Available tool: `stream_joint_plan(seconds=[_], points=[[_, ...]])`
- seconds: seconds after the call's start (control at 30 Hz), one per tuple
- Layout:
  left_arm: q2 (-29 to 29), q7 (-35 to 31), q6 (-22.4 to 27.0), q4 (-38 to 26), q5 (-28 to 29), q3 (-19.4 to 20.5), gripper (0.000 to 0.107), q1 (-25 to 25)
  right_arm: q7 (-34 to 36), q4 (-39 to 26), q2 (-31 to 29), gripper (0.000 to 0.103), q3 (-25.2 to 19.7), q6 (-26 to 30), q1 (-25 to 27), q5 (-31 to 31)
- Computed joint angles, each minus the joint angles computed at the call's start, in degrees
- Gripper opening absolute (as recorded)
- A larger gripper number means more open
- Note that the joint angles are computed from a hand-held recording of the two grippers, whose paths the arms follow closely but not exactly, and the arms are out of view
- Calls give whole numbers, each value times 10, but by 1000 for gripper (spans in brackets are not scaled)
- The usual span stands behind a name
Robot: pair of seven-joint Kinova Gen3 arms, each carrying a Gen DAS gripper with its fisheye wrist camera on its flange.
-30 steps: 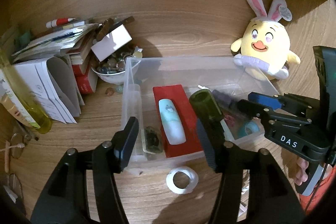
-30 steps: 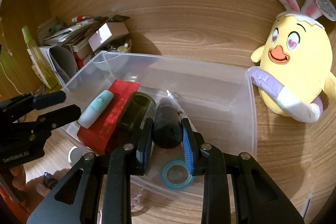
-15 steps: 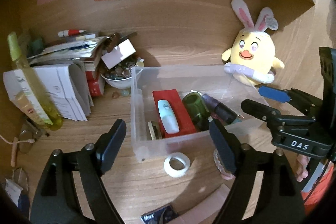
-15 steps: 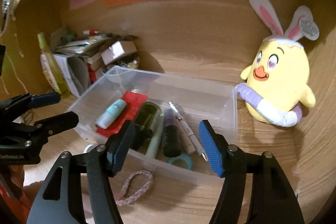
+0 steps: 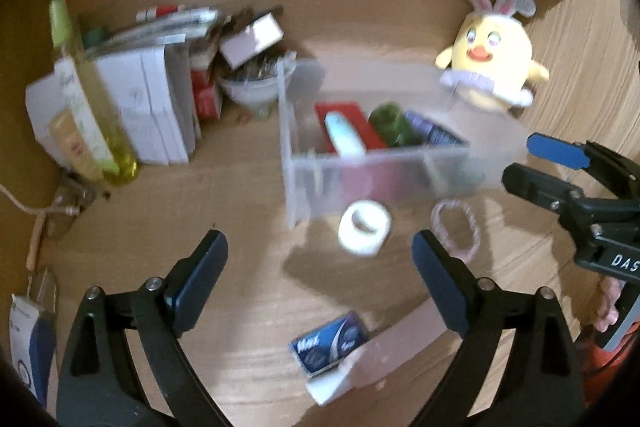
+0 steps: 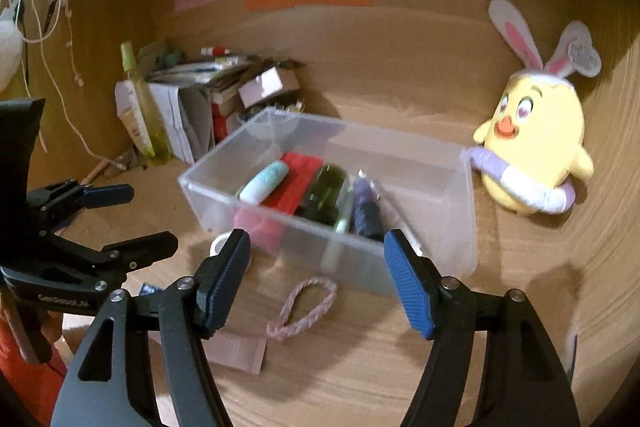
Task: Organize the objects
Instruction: 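Withdraw both tools toward the blue Max box and braided bracelet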
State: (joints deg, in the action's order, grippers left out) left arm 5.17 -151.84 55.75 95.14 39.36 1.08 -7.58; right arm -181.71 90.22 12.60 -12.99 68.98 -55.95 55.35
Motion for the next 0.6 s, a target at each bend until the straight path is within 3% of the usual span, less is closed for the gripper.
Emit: stream_joint_plan(seconds=[0.43, 0.6], points=[[21, 45, -13, 23, -82, 0, 94, -1, 10, 14, 20, 66, 14, -44, 20, -69], [22, 39, -4, 27, -84, 2, 94, -7, 23, 11, 26, 66, 18, -46, 23, -84]])
